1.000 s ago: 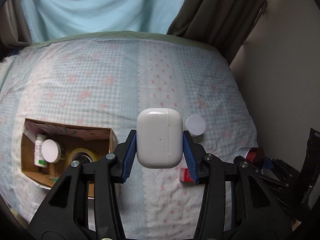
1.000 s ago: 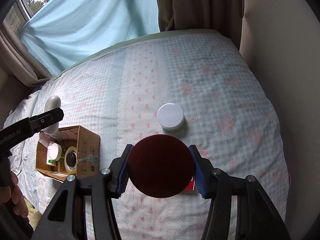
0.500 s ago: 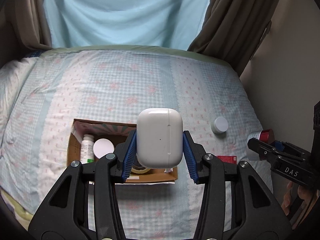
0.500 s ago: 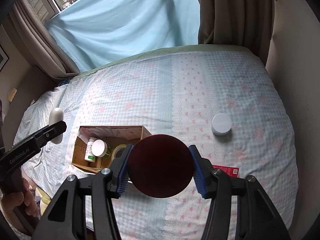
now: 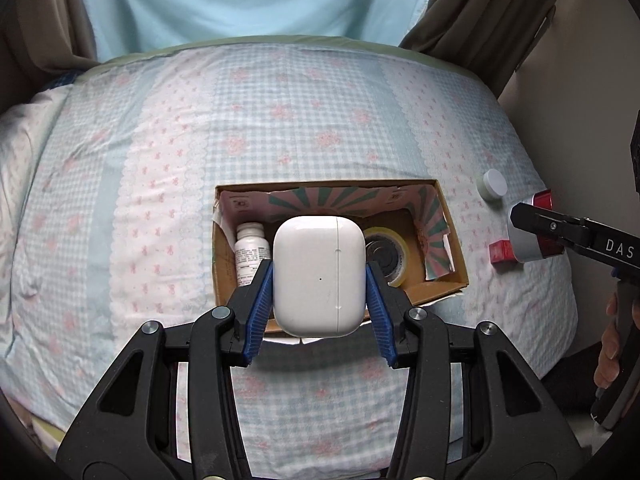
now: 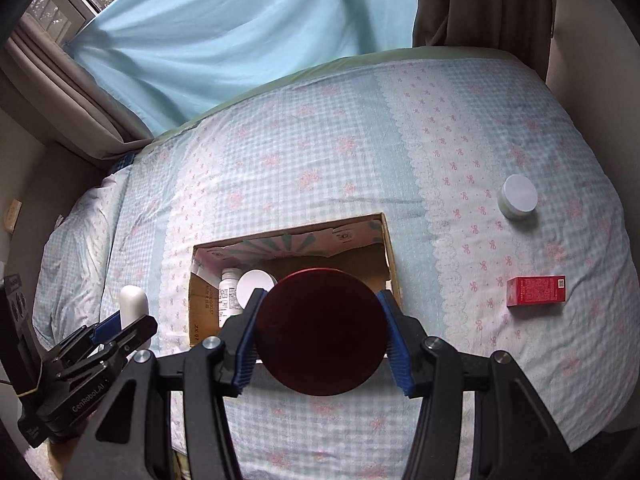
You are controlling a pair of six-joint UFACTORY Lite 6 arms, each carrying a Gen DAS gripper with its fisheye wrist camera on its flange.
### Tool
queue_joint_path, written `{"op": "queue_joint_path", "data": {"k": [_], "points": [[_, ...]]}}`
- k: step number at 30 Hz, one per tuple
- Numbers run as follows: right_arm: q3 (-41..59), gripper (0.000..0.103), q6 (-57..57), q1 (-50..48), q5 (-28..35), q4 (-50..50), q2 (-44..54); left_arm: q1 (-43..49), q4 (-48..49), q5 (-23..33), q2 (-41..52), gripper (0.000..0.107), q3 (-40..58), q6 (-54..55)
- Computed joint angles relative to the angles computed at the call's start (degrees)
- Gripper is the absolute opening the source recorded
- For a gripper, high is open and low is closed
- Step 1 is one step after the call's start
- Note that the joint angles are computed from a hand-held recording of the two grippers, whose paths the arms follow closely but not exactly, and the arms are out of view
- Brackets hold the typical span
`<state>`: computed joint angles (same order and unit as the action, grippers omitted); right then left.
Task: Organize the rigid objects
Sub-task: 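Carry earbud case with left tool while right tool carries red-lidded jar to box, then lower both items into the box and open both tools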
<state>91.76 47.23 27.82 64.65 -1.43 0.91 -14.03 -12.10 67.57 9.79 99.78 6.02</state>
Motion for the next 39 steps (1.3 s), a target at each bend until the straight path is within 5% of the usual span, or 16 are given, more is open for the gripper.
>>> {"op": "queue_joint_path", "data": {"k": [18,32,39], "points": [[9.99,0.050,-11.20,-1.74,-8.30,10.84,28.07,1.98,-0.96,-9.75,13.19,0.041,-6.10,10.76],[26.07,0.050,-24.31,-6.25,-5.39,20.89,50.37,-1.69,2.63,-15.29,22.31,0.041,-8.59,18.20],[30.24,0.051,-25.13,-6.91,-4.59,23.46,54.12,-2.45,4.48,-16.27,21.51,0.045,-10.10,18.59]]}}
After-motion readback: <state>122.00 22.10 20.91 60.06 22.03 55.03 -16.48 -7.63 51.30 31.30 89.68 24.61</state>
